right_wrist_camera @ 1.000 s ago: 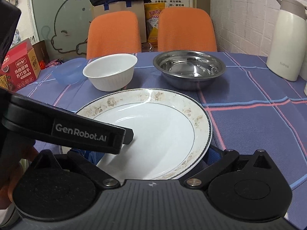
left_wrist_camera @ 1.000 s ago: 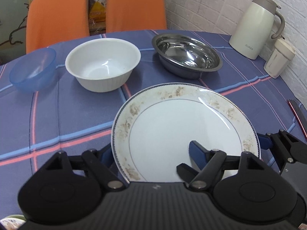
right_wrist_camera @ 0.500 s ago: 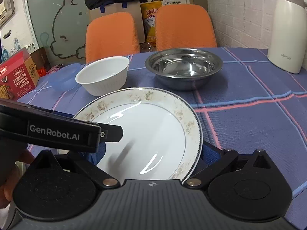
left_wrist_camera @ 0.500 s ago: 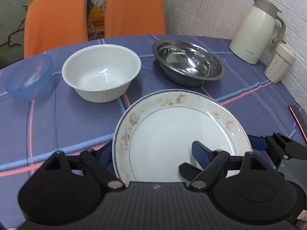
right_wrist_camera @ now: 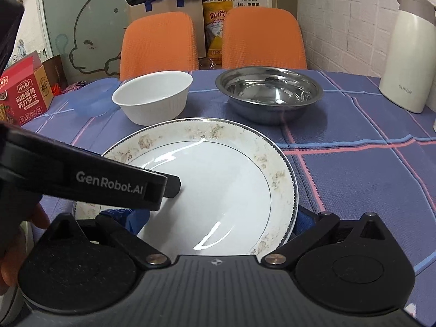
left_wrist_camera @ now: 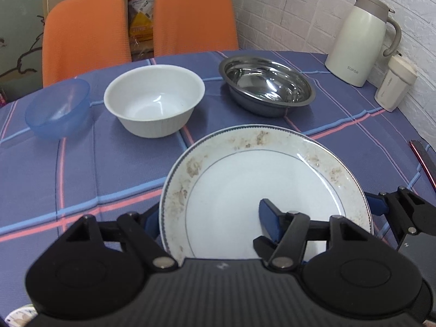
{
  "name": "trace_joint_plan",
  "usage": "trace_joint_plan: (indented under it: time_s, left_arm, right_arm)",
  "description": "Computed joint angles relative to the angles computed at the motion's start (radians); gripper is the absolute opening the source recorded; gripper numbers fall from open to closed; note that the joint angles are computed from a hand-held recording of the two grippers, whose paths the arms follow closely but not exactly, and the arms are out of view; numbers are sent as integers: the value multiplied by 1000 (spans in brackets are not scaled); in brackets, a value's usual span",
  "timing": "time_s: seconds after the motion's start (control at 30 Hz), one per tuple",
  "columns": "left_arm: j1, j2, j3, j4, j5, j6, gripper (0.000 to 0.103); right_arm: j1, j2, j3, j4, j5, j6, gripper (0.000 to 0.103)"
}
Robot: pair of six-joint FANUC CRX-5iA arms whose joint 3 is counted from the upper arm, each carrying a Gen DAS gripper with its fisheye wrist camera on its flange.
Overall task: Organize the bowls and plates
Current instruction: 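Close the left gripper on the gold-rimmed plate's rim and lift, then carry the gold-rimmed plate onto the plate stack and open the left gripper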
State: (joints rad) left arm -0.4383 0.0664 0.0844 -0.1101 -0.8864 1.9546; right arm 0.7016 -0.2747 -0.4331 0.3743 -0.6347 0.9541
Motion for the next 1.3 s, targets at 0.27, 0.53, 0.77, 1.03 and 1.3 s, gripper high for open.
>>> trace_joint_plan:
  time_s: [0.27,0.53,0.77,1.03,1.3]
  left_arm:
    - [-22,-175,-93,-79,-48,89,63]
    - [-29,-384,-205,-203,-194,211,63]
    - [-8,-514,-317,-224,-257,259,63]
    - [29,-574,-397,-170,-186,222,64]
    - [76,-622,-447,-104,-137,199,73]
  right_arm:
    - [80,-99,-47,75,-11,-102,92]
    - [246,-168,-85,138,-12,-188,92]
    - [390,-164,-85,106,-22,-187,92]
    - [476,-159,-117,196,-62,-258,92]
    - [465,-146,-89,100,-86,-176,91]
